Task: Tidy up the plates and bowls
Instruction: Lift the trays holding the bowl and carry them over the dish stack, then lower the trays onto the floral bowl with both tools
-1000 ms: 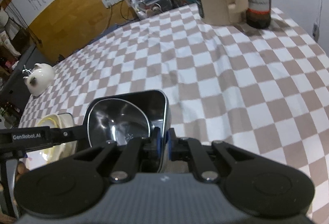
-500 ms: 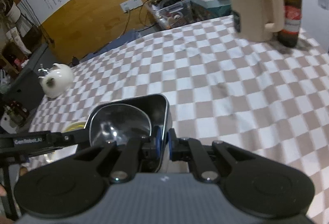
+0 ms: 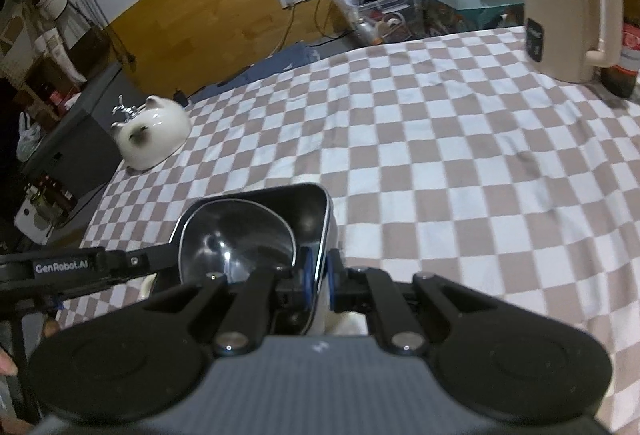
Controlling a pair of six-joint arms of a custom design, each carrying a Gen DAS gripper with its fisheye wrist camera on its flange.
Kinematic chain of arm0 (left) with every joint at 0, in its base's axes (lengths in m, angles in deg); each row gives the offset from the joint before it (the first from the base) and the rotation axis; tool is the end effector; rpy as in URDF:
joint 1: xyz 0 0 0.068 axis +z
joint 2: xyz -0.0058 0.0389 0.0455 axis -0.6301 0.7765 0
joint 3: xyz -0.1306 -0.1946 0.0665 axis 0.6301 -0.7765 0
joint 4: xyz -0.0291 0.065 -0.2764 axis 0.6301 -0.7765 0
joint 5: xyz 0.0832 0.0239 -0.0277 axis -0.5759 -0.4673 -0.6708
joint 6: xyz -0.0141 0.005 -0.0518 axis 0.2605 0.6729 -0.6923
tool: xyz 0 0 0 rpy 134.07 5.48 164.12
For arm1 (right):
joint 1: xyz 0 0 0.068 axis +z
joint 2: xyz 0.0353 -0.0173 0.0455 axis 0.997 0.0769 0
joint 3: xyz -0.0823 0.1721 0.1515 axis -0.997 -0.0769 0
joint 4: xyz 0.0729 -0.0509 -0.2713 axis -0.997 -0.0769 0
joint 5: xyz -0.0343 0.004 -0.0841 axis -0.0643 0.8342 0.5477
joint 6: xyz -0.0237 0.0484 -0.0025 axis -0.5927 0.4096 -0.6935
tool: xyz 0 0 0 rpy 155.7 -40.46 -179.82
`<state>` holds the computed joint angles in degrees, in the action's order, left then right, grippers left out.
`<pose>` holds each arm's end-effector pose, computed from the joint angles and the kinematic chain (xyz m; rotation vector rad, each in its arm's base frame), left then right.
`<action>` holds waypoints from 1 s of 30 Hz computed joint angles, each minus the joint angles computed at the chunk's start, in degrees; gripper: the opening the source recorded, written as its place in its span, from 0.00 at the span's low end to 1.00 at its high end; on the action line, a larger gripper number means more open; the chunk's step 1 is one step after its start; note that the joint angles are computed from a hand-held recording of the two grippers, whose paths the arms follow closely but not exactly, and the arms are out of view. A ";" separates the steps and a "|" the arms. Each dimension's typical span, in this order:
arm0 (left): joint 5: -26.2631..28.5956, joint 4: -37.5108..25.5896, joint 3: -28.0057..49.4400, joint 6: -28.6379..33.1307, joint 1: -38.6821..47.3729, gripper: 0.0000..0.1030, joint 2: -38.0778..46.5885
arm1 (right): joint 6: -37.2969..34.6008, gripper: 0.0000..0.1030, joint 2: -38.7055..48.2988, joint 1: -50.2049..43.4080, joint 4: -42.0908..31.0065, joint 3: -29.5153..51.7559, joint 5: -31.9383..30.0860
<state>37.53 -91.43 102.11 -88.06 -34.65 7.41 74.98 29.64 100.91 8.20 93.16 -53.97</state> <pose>0.1576 0.0020 0.1734 -0.5079 2.3164 -0.5334 0.2621 0.0843 0.1785 -0.2962 2.4754 0.6091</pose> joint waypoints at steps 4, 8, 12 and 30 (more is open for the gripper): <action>4.79 -2.96 -1.39 4.12 7.09 0.07 -3.09 | 2.08 0.09 1.12 3.34 2.35 -0.34 1.49; 8.13 -4.97 -2.81 6.23 11.92 0.07 -5.00 | 5.35 0.09 3.05 6.43 5.98 -1.11 3.25; 9.38 -6.08 -3.03 8.51 13.92 0.07 -4.77 | 8.51 0.09 3.57 8.33 7.42 -1.75 4.67; 10.05 -3.73 -3.56 9.71 14.34 0.07 -1.65 | 12.59 0.08 3.84 10.90 7.84 -2.20 8.77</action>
<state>47.58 -95.16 98.55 -78.35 -20.32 5.76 87.57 33.48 111.81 16.04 90.96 -45.20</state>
